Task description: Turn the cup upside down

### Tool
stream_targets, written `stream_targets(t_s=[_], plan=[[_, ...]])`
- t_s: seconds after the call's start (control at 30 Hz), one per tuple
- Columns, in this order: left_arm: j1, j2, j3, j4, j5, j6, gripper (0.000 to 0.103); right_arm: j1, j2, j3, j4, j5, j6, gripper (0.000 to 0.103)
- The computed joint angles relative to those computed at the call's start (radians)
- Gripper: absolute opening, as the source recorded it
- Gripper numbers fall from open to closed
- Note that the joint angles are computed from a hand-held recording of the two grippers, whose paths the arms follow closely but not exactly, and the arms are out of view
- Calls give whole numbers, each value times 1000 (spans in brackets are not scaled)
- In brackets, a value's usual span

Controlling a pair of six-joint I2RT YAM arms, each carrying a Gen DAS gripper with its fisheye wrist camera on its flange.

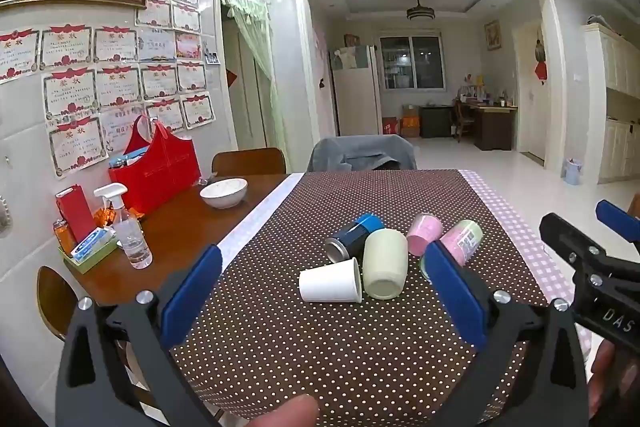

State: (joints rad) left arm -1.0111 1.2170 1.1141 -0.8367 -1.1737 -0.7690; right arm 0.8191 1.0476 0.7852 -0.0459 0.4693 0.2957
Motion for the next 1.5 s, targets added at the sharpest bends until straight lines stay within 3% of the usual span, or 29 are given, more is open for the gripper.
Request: stream_targets(t_s=[0.27,0.33,0.7,1.1,1.5], plan=[[-11,1,10,-26,5,-28,99,-3,-6,0,-6,-3,-2,97],[11,-23,-21,35,34,15,99,-1,-5,3,-13,-1,-4,97],[46,-117,-101,136,72,71,99,-1,7,2,-9,10,-17,97],[39,-62,-69,101,11,85,99,4,7,6,-13,19,-21,97],[55,-96,-97,185,33,165,99,21,21,28,-22,39,-36,97]])
